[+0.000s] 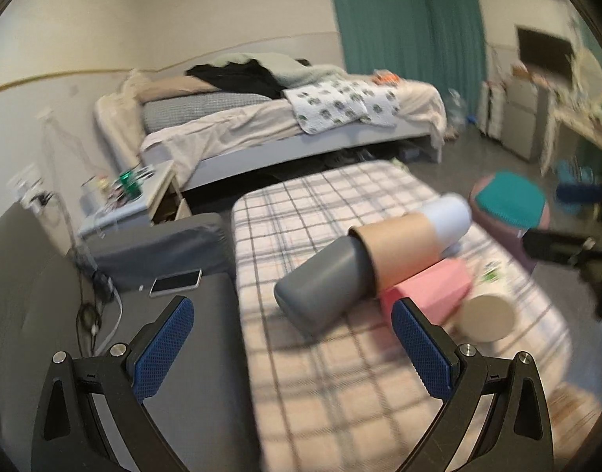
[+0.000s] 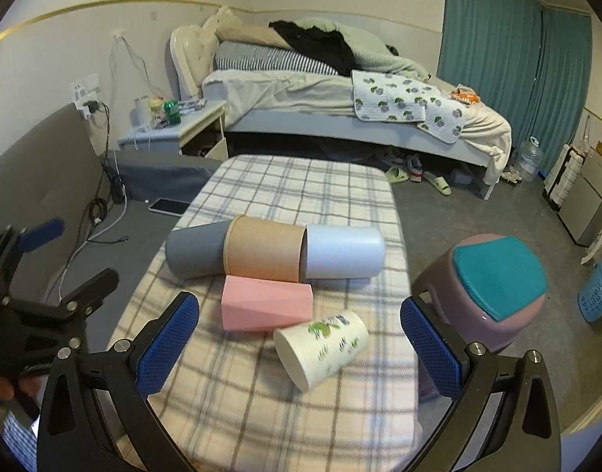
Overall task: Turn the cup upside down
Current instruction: 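Grasp the grey cylinder with the left gripper and pull it from the tan tube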
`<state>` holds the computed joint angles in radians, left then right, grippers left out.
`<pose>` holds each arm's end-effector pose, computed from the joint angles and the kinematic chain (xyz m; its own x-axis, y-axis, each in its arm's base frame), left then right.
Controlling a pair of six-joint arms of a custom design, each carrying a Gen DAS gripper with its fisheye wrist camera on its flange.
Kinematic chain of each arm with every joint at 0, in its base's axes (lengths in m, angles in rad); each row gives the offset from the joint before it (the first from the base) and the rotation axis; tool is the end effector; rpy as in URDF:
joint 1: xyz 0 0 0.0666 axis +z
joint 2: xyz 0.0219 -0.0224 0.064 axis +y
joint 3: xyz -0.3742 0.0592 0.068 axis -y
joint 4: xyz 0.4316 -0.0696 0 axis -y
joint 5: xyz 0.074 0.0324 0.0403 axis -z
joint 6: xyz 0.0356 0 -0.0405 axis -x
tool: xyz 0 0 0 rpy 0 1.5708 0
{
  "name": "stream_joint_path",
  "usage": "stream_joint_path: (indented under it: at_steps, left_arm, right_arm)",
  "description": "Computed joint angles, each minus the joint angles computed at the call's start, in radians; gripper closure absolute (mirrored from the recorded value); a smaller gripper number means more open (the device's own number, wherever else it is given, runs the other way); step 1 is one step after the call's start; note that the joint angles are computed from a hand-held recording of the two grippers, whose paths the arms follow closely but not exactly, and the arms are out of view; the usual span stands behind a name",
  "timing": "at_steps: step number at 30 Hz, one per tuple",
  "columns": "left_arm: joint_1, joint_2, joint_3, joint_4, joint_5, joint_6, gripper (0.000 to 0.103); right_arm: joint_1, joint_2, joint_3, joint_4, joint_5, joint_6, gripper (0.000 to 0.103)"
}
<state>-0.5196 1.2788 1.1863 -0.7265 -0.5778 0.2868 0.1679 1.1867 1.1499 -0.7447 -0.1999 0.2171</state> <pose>0.4259 -0.2217 0.3927 -0.6342 0.0898 -0.7679 -0.0910 0.9777 0.1895 0.4457 0.0823 0.4103 -0.6129 -0.3180 -0.7233 -0.4452 0.8953 -0.0163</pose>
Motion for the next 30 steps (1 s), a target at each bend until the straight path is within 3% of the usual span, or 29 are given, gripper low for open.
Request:
stream_joint_path:
  at_steps: [2, 12, 17, 21, 23, 25, 28, 30]
  left_arm:
    - [0.047, 0.041, 0.002, 0.038, 0.052, -0.087, 0.000]
    - [0.136, 0.206, 0.065, 0.107, 0.260, -0.246, 0.000]
    - [0.164, 0.272, 0.112, 0.111, 0.349, -0.314, 0.000]
    - [0.176, 0.313, 0.150, 0.075, 0.435, -0.369, 0.002]
    - [0.170, 0.308, 0.144, 0.078, 0.432, -0.390, 0.004]
    - [0.164, 0.290, 0.129, 0.081, 0.418, -0.387, 0.014]
    - [0.164, 0.262, 0.112, 0.046, 0.427, -0.344, 0.018]
    - [0.152, 0.240, 0.091, 0.024, 0.376, -0.305, 0.019]
  right_arm:
    - [0.013, 0.049, 0.023, 0.003, 0.020, -0.008, 0.000]
    - [0.046, 0.231, 0.133, 0.004, 0.099, -0.019, 0.000]
    - [0.043, 0.288, 0.182, -0.001, 0.103, -0.040, 0.000]
    - [0.042, 0.316, 0.204, -0.016, 0.102, -0.061, 0.000]
    - [0.043, 0.319, 0.205, -0.021, 0.110, -0.057, 0.000]
    - [0.042, 0.318, 0.204, -0.025, 0.112, -0.054, 0.000]
    - [0.034, 0.307, 0.199, -0.029, 0.100, -0.060, 0.000]
    - [0.028, 0.294, 0.193, -0.031, 0.091, -0.065, 0.000]
